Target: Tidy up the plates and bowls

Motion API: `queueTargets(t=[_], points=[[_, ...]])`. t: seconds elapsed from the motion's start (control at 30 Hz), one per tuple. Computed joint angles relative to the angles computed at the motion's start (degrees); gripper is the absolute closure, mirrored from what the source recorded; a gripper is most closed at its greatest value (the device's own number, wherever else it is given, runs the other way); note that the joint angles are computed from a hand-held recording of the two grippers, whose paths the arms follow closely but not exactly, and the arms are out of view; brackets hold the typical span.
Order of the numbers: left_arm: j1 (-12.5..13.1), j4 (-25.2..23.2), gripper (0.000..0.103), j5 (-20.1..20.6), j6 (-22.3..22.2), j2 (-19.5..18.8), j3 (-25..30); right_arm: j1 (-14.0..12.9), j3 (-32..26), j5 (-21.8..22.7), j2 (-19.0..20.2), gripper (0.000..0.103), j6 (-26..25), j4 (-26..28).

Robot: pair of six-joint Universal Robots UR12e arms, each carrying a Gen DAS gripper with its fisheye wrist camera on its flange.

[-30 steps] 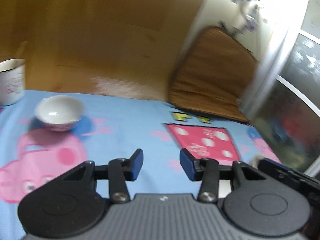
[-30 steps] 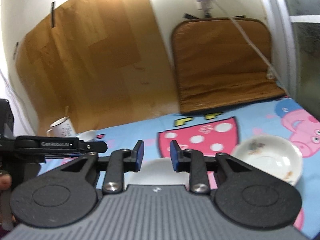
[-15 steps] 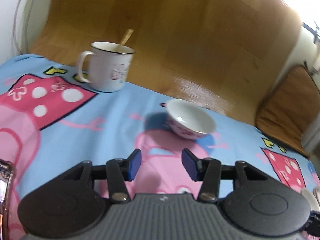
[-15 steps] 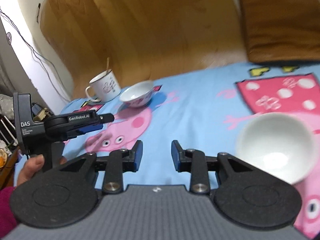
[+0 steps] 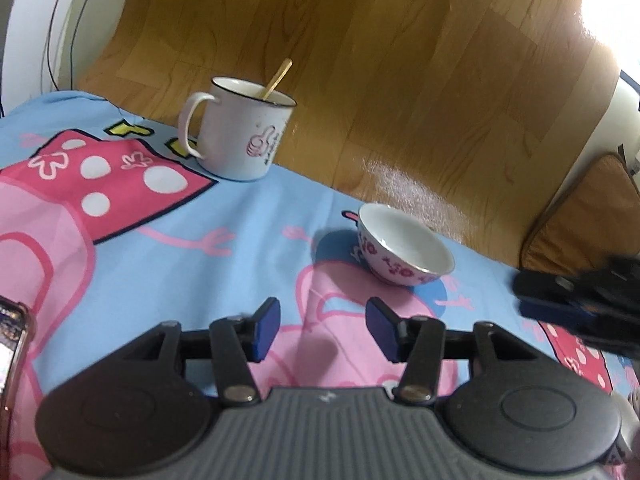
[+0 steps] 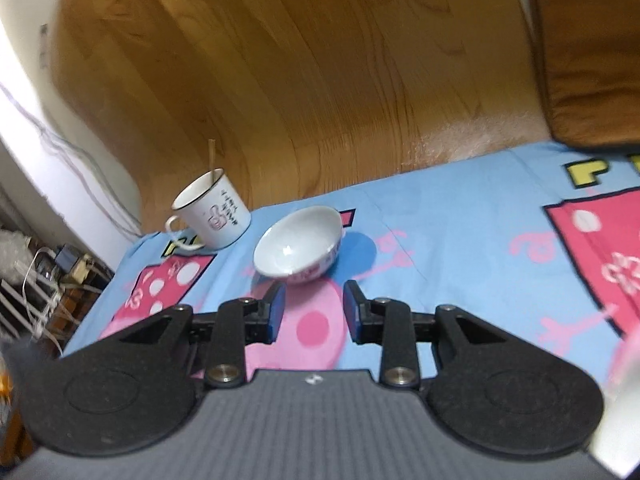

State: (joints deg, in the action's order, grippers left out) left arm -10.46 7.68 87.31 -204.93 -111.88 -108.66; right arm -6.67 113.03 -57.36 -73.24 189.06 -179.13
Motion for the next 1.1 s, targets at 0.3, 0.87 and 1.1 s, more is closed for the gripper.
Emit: queueTargets(t=[0.3,0.87,1.1], points=[[0.02,1.42,0.055,2.47,-0.72,0.08,-0.04,3.23,-8.17,-4.65,5.14,0.06,1.66,7.67],[0.36,2.91,0.052,1.57,-0.9,0.09,-0.33,-0.46,-1.38,1.18,-2.35,0.093,-10.72,18.25],[0.92,4.59,0.052,-4.86,1.57,-0.04,-0.65,-3.33,5.76,3.32,-9.37,0.092,-19.17,22.82]])
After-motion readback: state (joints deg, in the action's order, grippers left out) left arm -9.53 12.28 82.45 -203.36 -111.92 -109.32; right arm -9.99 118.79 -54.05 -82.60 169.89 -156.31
